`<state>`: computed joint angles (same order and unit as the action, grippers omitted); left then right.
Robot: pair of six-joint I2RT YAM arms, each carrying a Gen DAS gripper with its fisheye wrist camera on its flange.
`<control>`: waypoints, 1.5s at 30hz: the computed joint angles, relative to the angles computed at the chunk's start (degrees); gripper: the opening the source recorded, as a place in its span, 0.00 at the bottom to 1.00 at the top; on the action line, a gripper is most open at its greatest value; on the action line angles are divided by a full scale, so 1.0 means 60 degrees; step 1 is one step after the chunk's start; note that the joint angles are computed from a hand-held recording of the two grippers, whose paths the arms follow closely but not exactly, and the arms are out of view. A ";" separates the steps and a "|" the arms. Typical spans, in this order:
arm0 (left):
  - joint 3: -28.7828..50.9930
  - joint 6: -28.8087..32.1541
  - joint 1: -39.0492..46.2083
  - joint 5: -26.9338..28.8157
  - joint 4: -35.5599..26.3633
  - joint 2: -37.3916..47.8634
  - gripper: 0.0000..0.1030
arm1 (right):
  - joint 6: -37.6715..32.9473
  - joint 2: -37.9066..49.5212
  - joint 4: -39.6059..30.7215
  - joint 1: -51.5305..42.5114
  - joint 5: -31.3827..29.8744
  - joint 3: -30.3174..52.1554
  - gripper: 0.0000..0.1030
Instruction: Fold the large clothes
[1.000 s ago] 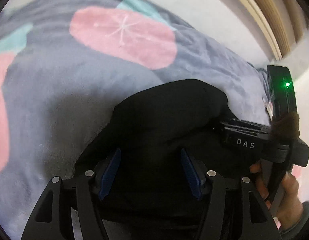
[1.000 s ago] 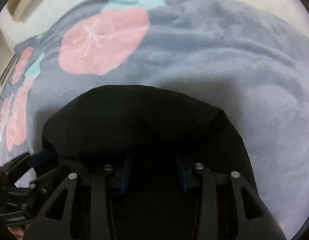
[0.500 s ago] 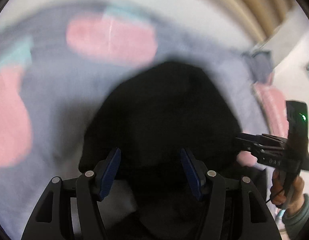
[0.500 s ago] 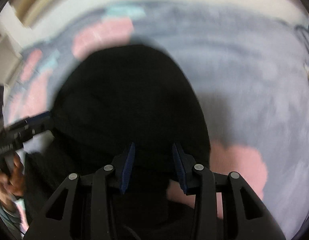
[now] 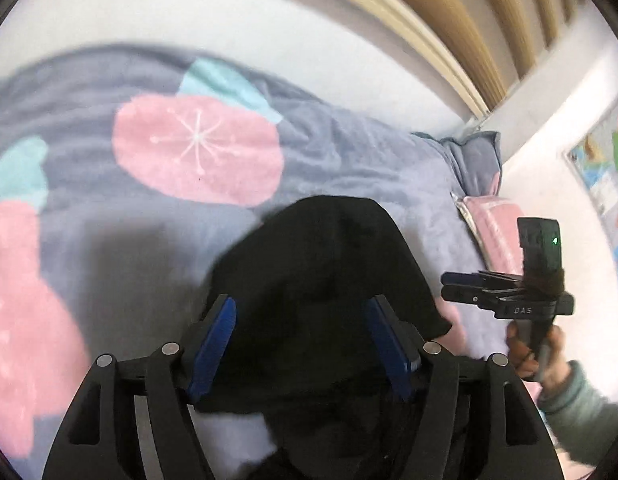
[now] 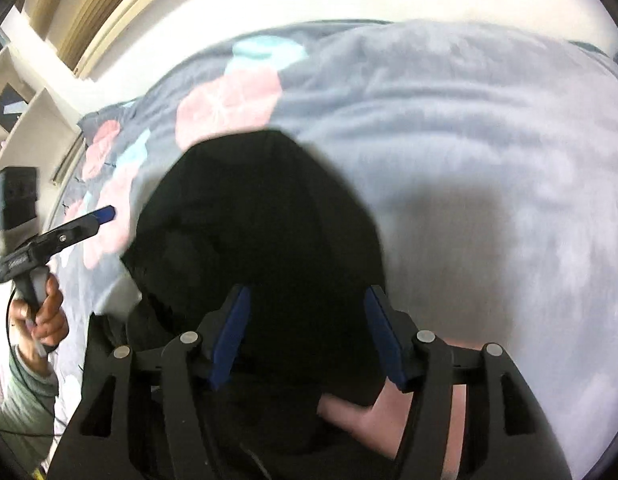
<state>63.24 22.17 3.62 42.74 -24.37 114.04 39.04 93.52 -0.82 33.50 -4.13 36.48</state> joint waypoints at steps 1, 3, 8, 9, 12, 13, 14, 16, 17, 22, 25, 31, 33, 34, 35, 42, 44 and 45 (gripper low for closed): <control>0.0915 0.0001 -0.0003 0.0144 -0.0682 0.0753 0.68 | -0.0325 0.0372 0.0156 -0.0427 -0.0427 0.0148 0.61; 0.2353 0.0134 0.0011 0.0556 -0.1798 0.2015 0.68 | -0.0844 0.1331 0.0264 -0.1044 -0.1122 0.0777 0.61; 0.4382 0.0559 -0.0430 0.0318 -0.3156 0.4007 0.68 | -0.1482 0.3554 0.0301 -0.1477 -0.1650 0.2200 0.61; 0.4574 0.0606 -0.0529 0.0244 -0.3283 0.4184 0.68 | -0.1467 0.3868 0.0247 -0.1301 -0.1553 0.2449 0.59; 0.4055 0.0189 -0.0708 -0.0093 -0.2297 0.4063 0.66 | -0.1523 0.4071 0.0108 -0.0888 -0.1244 0.2749 0.29; 0.3571 0.0148 -0.0706 -0.0092 -0.1831 0.3773 0.60 | -0.1615 0.3873 0.0026 -0.0675 -0.1028 0.2688 0.16; 0.3202 0.0171 -0.0727 -0.0160 -0.1486 0.3521 0.42 | -0.1650 0.3674 -0.0119 -0.0452 -0.0669 0.2638 0.15; 0.2237 0.0506 -0.0605 -0.0267 -0.0947 0.2732 0.25 | -0.1531 0.2977 -0.0363 0.0099 0.0055 0.2327 0.14; 0.1750 0.0690 -0.0441 -0.0172 -0.0828 0.2256 0.23 | -0.1344 0.2195 -0.0436 0.0539 0.0465 0.1870 0.13; -0.1110 0.2288 0.0882 0.0352 -0.1306 -0.1185 0.21 | 0.0386 -0.1329 -0.2179 0.3166 0.2824 0.0716 0.12; -0.2119 0.3756 0.2068 0.0880 -0.2907 -0.3032 0.21 | 0.2176 -0.2235 -0.3897 0.5508 0.4618 0.1156 0.12; -0.2991 0.6193 0.4000 0.0821 -0.5998 -0.5802 0.21 | 0.5827 -0.1159 -0.7822 0.9435 0.7049 0.3707 0.08; -0.2881 0.5894 0.4120 0.0696 -0.6156 -0.6073 0.23 | 0.6214 -0.0836 -0.8155 0.9842 0.7158 0.4191 0.08; -0.2787 0.5675 0.4133 0.0591 -0.6098 -0.6216 0.24 | 0.6457 -0.0661 -0.8443 1.0061 0.7250 0.4452 0.07; -0.2646 0.5576 0.4213 0.0463 -0.6123 -0.6306 0.25 | 0.6504 -0.0519 -0.8507 1.0133 0.7297 0.4589 0.07; -0.1057 0.6401 0.5102 0.1353 -0.8148 -0.5824 0.47 | 0.7255 0.1083 -1.0710 1.2162 0.7531 0.6818 0.07; -0.1322 0.6381 0.4616 0.1362 -0.8177 -0.5980 0.51 | 0.7865 0.1645 -1.1372 1.2727 0.7189 0.7242 0.07; -0.1616 0.6275 0.4285 0.1095 -0.8150 -0.6061 0.51 | 0.8260 0.1911 -1.1624 1.2938 0.6931 0.7398 0.07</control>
